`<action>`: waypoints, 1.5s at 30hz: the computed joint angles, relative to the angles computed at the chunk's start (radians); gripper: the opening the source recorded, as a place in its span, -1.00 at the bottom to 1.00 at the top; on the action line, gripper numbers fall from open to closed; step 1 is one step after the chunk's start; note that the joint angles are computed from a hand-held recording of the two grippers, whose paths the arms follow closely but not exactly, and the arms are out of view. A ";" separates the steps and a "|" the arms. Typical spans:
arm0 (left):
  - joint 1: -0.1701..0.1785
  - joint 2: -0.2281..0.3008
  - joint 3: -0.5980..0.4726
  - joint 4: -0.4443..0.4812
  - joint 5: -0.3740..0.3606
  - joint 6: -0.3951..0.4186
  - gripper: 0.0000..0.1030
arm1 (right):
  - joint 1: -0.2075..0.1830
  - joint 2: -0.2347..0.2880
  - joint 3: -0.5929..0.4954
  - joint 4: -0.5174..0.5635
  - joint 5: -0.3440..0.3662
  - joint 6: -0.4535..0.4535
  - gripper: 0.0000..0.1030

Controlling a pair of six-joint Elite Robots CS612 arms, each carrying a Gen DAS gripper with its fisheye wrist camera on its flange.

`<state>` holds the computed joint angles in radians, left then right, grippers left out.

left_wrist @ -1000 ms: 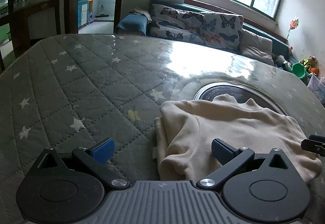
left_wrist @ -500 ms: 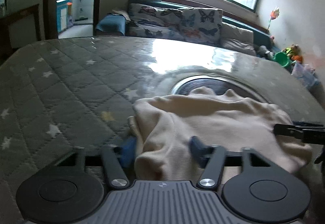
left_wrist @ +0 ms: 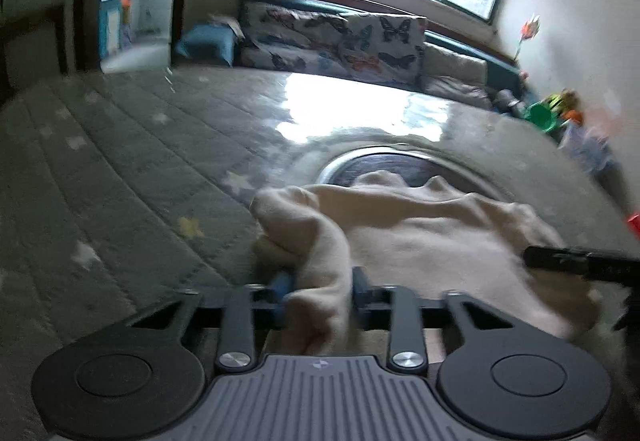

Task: Fold clothes

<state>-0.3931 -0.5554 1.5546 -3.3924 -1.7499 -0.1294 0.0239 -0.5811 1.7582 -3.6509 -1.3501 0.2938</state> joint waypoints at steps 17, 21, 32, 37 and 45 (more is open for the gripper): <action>-0.124 -0.008 -0.052 0.029 -0.154 0.137 -0.49 | -0.076 -0.142 0.288 -0.221 -0.298 -0.013 -0.51; -0.169 0.006 -0.074 0.025 -0.162 0.164 -0.59 | -0.088 -0.165 0.351 -0.250 -0.420 0.001 -0.51; -0.208 0.013 -0.068 0.049 -0.119 0.254 -0.21 | -0.076 -0.154 0.408 -0.177 -0.692 0.067 -0.20; -0.189 -0.001 -0.034 0.007 -0.046 0.254 0.04 | -0.053 -0.132 0.373 -0.250 -0.622 -0.006 -0.07; -0.136 -0.045 0.057 -0.085 0.040 0.222 0.36 | -0.014 -0.068 0.240 -0.179 -0.442 -0.111 0.03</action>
<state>-0.5294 -0.6006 1.6115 -3.4778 -1.7103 0.0927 0.0096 -0.6489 1.9979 -3.8300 -1.7926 0.1826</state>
